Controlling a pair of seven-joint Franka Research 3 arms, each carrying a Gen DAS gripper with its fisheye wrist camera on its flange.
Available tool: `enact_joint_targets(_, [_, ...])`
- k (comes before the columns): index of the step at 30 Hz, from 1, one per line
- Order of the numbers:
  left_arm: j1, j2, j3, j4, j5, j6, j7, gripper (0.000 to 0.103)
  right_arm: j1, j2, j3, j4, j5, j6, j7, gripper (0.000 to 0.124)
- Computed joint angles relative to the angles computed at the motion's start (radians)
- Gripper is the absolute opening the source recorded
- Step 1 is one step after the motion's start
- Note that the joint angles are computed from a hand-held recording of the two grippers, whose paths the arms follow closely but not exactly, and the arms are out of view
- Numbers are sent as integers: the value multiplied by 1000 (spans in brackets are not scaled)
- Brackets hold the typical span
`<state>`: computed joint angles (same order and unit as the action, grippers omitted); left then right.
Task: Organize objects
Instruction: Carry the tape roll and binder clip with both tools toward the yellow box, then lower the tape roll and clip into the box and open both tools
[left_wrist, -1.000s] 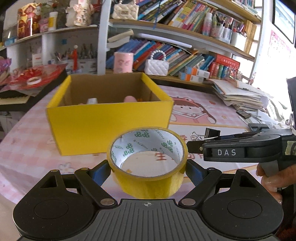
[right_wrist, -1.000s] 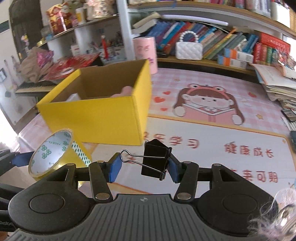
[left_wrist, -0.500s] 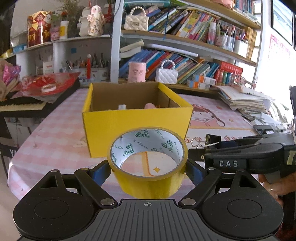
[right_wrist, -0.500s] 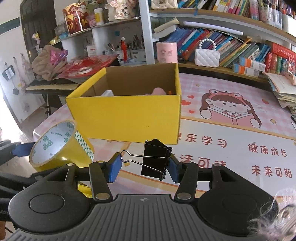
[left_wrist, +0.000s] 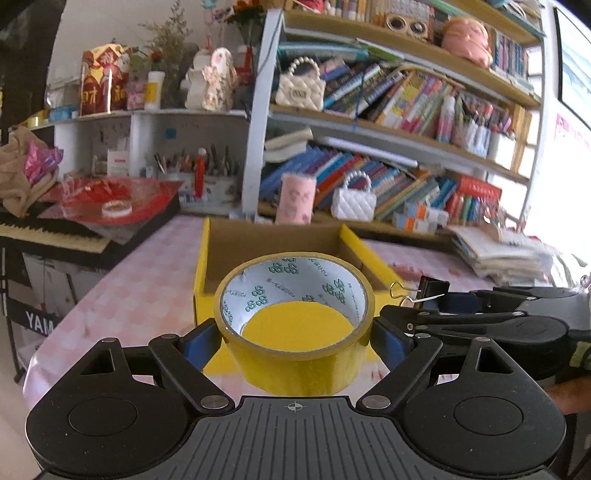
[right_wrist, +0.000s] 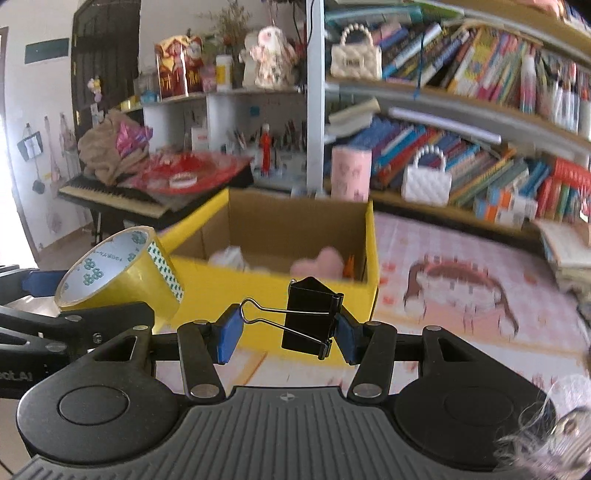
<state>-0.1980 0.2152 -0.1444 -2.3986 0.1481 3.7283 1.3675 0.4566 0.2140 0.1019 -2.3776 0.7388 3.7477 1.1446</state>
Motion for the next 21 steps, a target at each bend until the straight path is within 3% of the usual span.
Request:
enact_joint_targets(7, [-62,56,27,99,-131,-24,77,89,-67,74,-21,115,-140,-35,43,50])
enact_joint_targets(14, [-159,144,83,240,-285,-71,167,89,-157,144,-19,210,-335,-122,111,50])
enact_joint_targets(18, [-212,191,118,314,-352,-101,196,89,-216,189,-6,269,-428,-200,143,50])
enact_joint_targets(21, [-259,226,156,372,-399,-134,218,89,-291,213,40,295,-514,-242,185,50])
